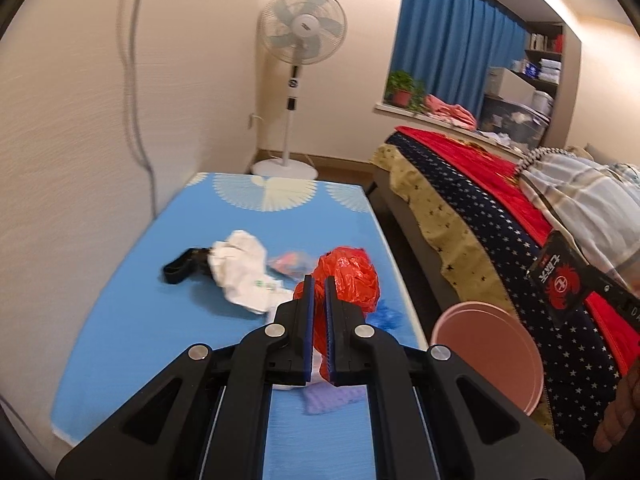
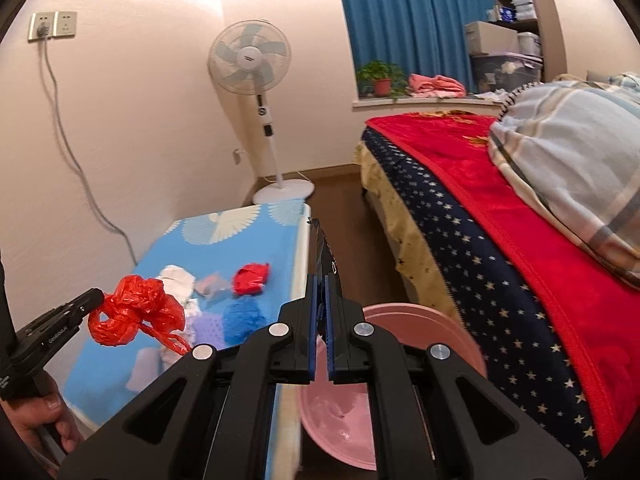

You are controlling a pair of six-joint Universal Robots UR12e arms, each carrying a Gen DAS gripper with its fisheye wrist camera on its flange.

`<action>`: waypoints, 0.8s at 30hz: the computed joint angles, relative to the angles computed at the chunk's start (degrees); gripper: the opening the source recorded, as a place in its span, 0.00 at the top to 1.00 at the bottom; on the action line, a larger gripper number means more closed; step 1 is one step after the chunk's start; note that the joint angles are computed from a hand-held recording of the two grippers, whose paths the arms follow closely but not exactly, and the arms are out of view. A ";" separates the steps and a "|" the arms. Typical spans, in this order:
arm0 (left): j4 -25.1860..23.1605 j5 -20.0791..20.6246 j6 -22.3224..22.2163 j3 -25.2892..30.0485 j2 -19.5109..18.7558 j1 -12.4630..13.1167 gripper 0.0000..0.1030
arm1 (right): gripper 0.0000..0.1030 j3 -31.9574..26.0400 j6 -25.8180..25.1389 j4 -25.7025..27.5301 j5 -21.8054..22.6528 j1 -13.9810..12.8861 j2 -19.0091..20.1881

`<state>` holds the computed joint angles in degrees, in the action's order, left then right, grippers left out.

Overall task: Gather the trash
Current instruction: 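Carry both items over the pink bin and open both tools to drop them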

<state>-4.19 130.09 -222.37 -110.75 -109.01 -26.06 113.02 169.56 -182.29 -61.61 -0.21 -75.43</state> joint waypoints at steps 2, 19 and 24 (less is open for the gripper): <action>1.16 -1.62 0.97 0.92 -0.96 0.10 0.95 | 0.96 -0.22 0.55 0.27 -0.69 -0.27 0.26; 5.35 -14.33 10.19 10.37 -9.71 0.71 0.96 | 0.96 -2.68 5.30 1.02 -8.42 -0.49 3.45; 5.36 -17.88 11.00 11.80 -10.89 1.08 0.95 | 0.96 -2.97 5.51 1.14 -9.75 -0.33 3.95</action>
